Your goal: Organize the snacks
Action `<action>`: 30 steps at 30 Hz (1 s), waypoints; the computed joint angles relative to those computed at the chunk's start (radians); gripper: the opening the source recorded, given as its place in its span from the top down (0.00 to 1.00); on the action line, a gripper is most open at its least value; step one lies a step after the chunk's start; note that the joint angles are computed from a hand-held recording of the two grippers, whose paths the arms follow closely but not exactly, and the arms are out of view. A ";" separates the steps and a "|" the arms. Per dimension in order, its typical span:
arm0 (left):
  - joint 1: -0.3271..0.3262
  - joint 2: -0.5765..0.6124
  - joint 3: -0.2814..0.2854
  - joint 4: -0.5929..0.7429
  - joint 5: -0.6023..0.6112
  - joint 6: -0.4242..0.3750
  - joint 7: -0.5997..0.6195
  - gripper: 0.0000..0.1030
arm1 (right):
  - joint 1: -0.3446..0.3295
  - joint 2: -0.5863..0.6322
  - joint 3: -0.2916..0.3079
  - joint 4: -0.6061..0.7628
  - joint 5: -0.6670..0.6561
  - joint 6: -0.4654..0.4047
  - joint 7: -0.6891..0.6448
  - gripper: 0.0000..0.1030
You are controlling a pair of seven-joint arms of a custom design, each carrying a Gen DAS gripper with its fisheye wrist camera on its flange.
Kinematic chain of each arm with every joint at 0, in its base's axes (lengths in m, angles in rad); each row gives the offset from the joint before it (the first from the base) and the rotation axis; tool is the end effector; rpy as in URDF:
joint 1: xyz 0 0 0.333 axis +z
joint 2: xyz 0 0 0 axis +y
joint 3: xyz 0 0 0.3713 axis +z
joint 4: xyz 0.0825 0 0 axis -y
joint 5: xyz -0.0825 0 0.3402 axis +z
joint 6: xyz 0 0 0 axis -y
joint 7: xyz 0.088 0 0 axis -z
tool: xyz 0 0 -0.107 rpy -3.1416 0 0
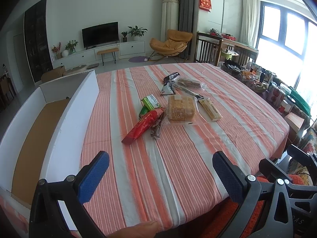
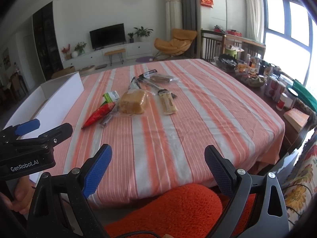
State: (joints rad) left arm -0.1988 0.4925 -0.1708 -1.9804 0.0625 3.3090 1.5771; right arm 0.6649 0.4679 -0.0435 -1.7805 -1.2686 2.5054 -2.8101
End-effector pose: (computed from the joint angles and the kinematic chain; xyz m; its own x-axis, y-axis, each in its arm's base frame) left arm 0.6214 -0.2275 0.4031 -0.3916 -0.9194 0.0366 -0.6212 0.2348 -0.7477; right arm 0.5357 0.3974 0.3932 -0.2581 -0.9646 -0.0542 -0.5992 0.2038 -0.7742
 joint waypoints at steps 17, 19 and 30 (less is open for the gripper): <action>0.010 0.001 -0.016 -0.004 0.007 -0.007 -0.001 0.00 | 0.005 -0.003 -0.003 -0.002 0.000 0.000 0.000 0.06; 0.011 0.001 -0.018 -0.004 0.007 -0.008 -0.001 0.00 | 0.003 0.000 -0.001 0.001 0.000 0.000 -0.003 0.06; 0.011 0.001 -0.018 -0.005 0.008 -0.008 -0.002 0.00 | 0.005 0.005 -0.003 0.008 0.001 0.002 -0.003 0.06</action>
